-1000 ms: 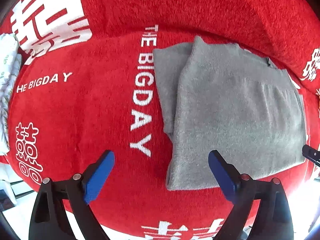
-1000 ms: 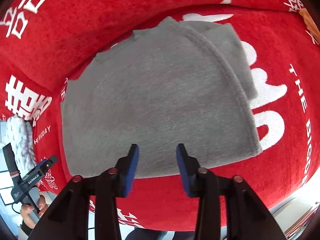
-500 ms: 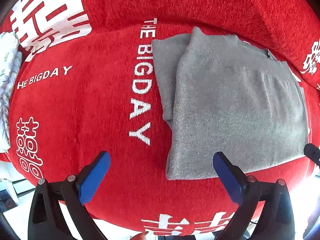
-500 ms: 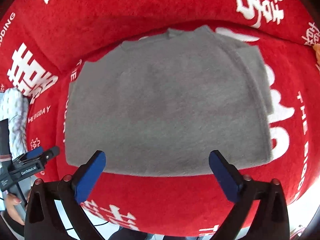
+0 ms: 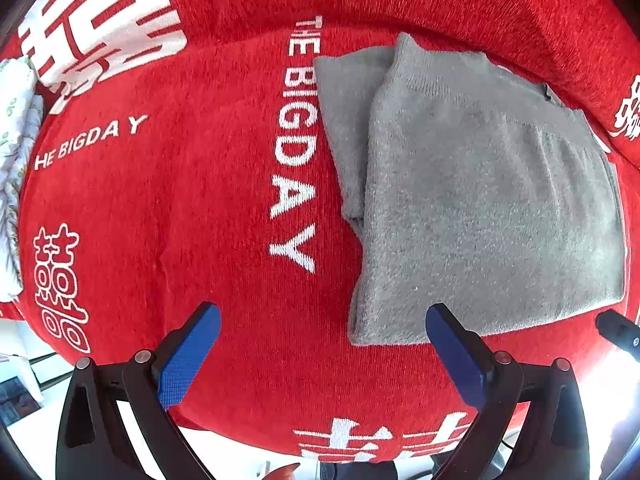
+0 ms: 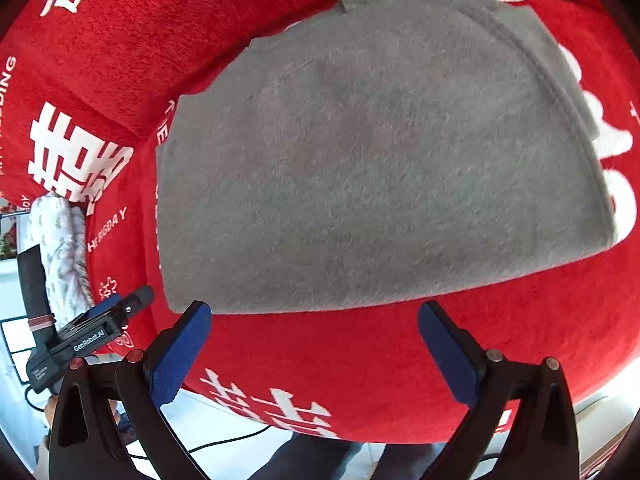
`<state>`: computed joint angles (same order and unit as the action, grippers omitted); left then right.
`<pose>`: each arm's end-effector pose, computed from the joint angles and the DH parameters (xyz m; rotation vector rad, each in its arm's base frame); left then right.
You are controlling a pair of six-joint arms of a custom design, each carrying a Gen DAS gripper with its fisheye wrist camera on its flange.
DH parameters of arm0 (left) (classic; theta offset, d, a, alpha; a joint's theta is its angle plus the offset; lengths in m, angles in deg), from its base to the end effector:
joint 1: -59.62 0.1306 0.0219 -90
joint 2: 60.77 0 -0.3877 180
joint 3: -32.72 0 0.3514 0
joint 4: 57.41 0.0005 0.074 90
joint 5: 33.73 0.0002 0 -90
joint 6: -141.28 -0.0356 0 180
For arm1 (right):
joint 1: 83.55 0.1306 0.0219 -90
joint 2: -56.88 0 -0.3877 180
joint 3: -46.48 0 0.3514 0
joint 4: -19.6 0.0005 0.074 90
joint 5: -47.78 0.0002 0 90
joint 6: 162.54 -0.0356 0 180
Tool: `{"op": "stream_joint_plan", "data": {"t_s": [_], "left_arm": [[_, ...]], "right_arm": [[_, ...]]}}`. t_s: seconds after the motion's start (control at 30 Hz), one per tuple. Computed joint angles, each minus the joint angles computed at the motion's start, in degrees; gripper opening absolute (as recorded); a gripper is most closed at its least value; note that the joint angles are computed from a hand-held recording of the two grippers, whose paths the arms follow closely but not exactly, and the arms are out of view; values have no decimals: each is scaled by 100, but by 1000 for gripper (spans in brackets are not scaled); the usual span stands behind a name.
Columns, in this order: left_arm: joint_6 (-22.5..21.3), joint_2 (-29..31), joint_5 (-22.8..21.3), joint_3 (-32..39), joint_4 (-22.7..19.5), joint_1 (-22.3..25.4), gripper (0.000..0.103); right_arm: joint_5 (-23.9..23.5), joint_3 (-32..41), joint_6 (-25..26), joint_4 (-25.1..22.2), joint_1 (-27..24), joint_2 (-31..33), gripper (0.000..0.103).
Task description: Fold small clothes
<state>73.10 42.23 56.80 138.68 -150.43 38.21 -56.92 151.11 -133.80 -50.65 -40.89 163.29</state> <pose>0.4277 -0.1686 0.4169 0.0112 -3.1372 0.0129 0.3736 0.3559 0.3884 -0.4343 -3.0394 -0.6262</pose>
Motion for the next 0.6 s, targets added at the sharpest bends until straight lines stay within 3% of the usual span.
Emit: {"op": "stream_joint_plan", "data": {"t_s": [0.3,0.47,0.6], "left_arm": [[-140,17,-22,-82,12,35,103],[-206,41,150,-146,70,107,103],[-253,82,192,-197,124,166,103]], "right_arm": [[-376,-229,-162,722,91,5,103],[-208,-472,-315,1345,105,-132,103],[-202,-481,-320,1374,85,-98,103]]}}
